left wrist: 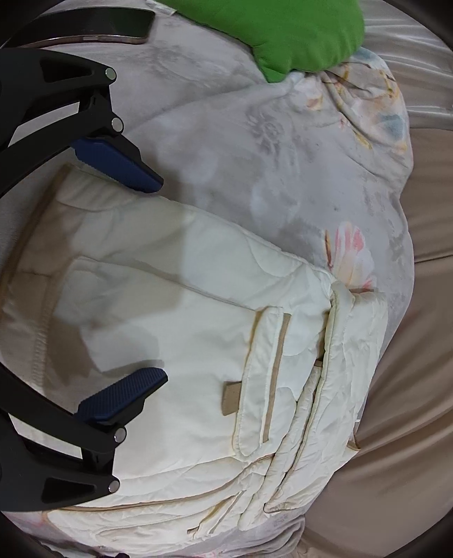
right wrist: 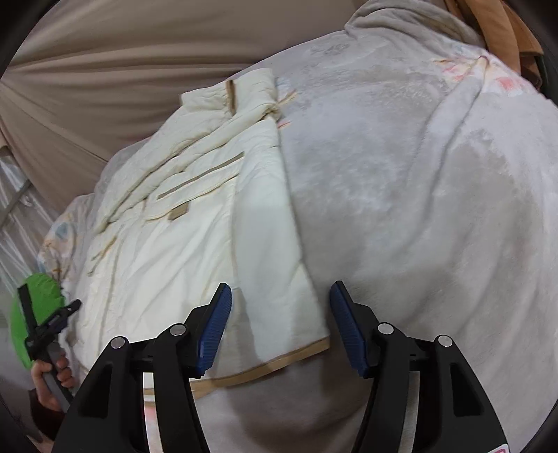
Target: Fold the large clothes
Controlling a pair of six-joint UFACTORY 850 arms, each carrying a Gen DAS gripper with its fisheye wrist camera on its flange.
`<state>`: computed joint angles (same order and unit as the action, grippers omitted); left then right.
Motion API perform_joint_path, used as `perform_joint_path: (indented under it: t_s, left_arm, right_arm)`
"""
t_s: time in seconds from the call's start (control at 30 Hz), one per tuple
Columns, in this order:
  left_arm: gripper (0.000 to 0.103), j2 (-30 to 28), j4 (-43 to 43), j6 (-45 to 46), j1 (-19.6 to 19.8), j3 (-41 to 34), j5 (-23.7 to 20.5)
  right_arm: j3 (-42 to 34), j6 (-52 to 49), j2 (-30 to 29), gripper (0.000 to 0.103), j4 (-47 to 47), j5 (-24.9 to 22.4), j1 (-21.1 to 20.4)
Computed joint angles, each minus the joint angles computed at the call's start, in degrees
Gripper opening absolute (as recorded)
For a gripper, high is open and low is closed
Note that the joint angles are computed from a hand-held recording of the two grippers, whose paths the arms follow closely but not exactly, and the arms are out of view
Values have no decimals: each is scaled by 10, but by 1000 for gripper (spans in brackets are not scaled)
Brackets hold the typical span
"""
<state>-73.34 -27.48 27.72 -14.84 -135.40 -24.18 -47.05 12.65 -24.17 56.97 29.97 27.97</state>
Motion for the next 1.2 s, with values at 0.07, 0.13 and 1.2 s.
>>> perform_joint_path:
  t_s: [0.07, 0.13, 1.2]
  left_arm:
    - [98, 2, -36, 18, 9, 5, -22]
    - [98, -9, -96, 43, 23, -8, -72]
    - [14, 149, -427, 447, 83, 231, -176]
  right_arm:
    - [-1, 20, -2, 62, -17, 5, 2]
    - [-10, -4, -7, 62, 1, 4, 6]
    - [34, -25, 64, 12, 0, 118, 83]
